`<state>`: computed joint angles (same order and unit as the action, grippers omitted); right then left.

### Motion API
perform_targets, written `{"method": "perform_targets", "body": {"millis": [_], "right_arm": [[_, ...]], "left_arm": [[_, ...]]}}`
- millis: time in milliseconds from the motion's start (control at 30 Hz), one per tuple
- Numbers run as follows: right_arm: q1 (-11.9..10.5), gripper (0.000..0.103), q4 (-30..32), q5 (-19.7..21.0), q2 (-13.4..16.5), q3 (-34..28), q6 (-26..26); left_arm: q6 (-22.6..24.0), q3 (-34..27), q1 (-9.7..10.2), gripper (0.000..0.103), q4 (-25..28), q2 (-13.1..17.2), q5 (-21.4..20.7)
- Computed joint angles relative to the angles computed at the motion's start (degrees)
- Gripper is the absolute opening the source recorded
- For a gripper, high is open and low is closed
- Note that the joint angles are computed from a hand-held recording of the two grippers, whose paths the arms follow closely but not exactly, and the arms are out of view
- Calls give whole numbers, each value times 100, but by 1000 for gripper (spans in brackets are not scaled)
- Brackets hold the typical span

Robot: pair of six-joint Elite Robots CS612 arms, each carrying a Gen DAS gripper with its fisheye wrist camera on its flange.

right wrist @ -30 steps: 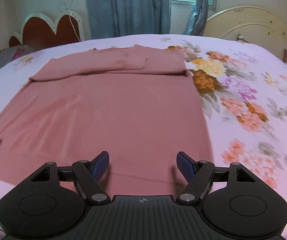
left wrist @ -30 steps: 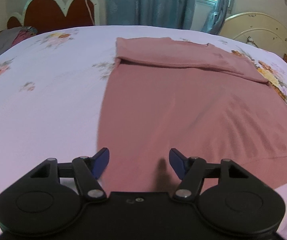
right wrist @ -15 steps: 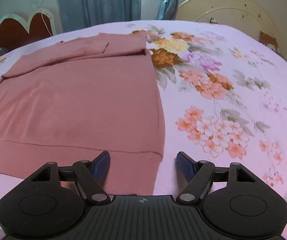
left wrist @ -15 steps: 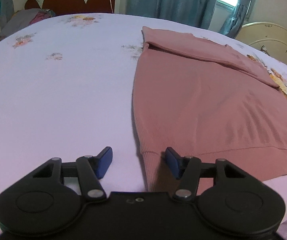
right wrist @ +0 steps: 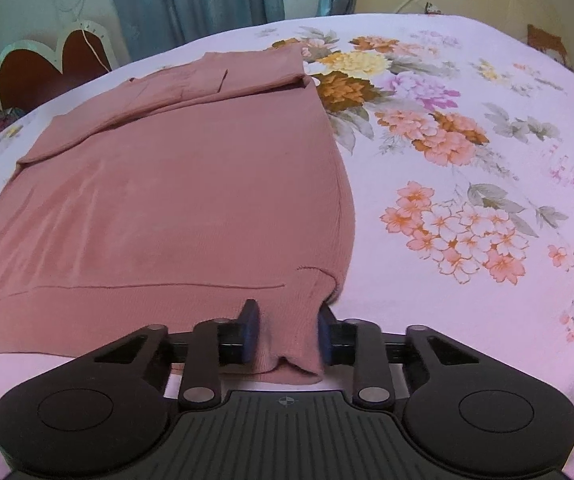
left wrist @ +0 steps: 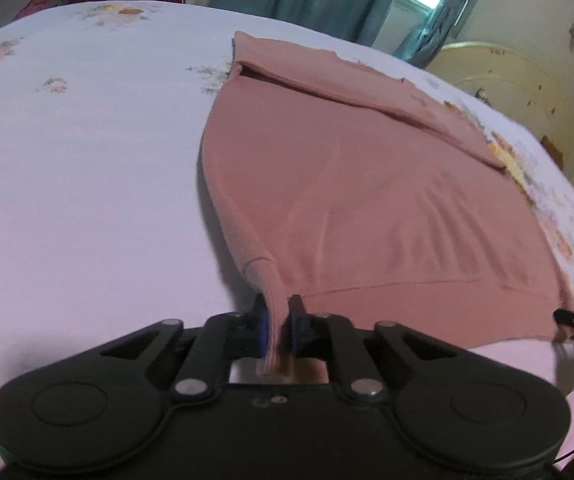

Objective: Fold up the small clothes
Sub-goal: 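Grasp the sweatshirt hem with both tools, then lift the hem with both tools, fold it toward the collar, release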

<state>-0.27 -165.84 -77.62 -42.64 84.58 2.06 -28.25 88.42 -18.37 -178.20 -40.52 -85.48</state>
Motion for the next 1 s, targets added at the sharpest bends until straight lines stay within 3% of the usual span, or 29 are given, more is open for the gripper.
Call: {"method": "perform_targets", "body": {"millis": [133,400,567,833,1000], "right_arm": [[-42,14,65,191,-22,-27,116],[-101,12,-277,602,-54,-117,418],[-153,12,-490,922,117,-549,701],[-159,12,-387,1172,910,-2125,1102],[-103,11,184,1242,1701,-3647,1307]], "left_arm": [[-177,31,19,6,-270,18,-53],[-39,-179,35,5,-765,41,-28],[-1,-664,76,5,-911,195,0],[12,-1903,161,5,-671,746,344],[-50,-2988,196,5,-259,1285,579]]}}
